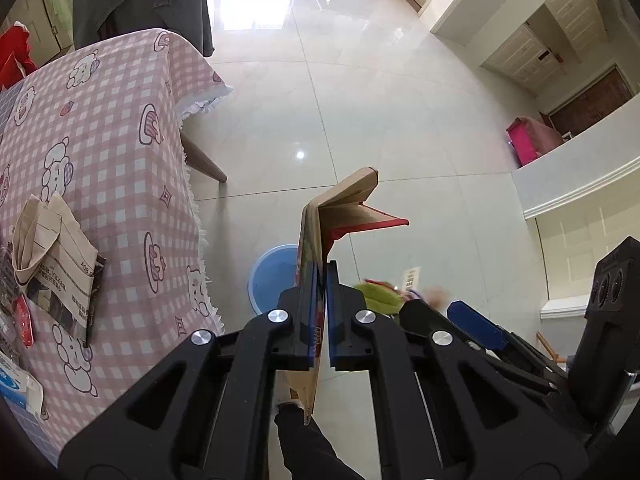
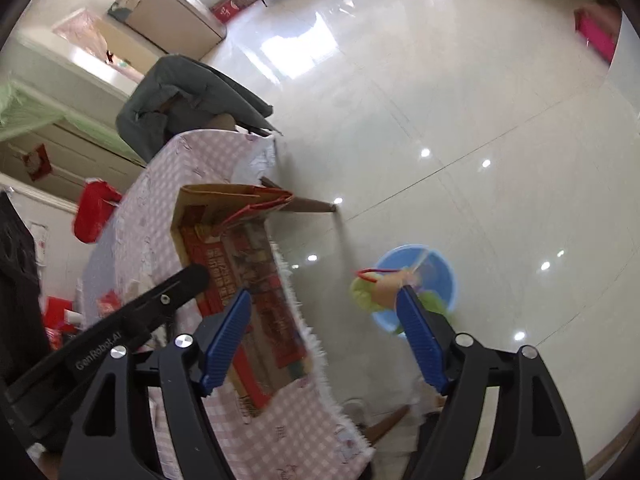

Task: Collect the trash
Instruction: 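Carry both items over the blue bucket and open the right tool, then open the left tool to drop the cardboard flap into the bucket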

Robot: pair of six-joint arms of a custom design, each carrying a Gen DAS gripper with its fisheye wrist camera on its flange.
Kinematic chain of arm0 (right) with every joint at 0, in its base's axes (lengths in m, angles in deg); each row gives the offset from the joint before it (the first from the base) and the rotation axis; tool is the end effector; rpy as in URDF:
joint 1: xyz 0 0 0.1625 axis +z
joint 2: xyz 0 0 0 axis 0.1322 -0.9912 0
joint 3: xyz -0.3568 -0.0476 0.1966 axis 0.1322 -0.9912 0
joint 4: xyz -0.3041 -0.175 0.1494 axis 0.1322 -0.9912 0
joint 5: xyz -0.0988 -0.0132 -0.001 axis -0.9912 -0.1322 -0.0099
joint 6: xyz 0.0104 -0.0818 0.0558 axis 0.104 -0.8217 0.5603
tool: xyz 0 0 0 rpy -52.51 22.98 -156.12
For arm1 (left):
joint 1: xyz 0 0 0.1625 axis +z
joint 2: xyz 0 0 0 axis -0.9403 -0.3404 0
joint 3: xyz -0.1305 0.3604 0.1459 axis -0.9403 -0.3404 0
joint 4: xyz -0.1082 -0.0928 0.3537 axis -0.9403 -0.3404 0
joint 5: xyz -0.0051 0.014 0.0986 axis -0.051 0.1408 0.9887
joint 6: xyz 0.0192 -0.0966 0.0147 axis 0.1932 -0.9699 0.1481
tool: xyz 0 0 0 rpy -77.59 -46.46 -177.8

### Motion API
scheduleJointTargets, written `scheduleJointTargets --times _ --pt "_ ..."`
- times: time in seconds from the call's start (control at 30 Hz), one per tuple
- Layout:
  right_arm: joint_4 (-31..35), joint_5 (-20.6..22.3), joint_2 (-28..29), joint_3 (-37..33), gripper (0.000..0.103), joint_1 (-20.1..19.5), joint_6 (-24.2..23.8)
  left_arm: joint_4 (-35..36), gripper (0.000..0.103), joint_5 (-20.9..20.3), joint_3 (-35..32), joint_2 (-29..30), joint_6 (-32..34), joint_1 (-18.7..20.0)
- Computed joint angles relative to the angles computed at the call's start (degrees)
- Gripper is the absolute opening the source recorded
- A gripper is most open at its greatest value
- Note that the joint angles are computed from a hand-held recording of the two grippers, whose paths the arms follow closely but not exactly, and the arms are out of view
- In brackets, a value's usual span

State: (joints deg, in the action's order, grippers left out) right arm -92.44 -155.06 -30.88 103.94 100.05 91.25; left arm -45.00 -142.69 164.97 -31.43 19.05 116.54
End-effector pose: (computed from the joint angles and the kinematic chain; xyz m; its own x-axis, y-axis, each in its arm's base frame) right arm 0.2502 -0.5158 0.2003 -0.8986 0.3438 0.2727 0.1646 0.8401 -0.5168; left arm -0.3029 -0.5816 0.1808 -0.8529 0.2115 -0.4772 0.3044 0.9442 -0.1257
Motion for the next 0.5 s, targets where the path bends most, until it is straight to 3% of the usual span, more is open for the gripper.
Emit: scheduleJointTargets --times 0.07,0.17,0.5 --pt "0.7 1.1 -0.1 -0.1 0.074 -0.5 -0.3 0.2 0.005 0.1 -0.1 0.1 0.0 0.0" --pt "3.8 -1.2 0.5 -1.4 0.074 0.0 -0.4 0.3 0.005 -0.1 -0.2 0.3 0.0 0.1" --pt "-0.7 -4.8 -0.9 0.5 0.075 1.6 0.1 -2.3 0.005 -2.2 0.1 1.5 1.1 0.8"
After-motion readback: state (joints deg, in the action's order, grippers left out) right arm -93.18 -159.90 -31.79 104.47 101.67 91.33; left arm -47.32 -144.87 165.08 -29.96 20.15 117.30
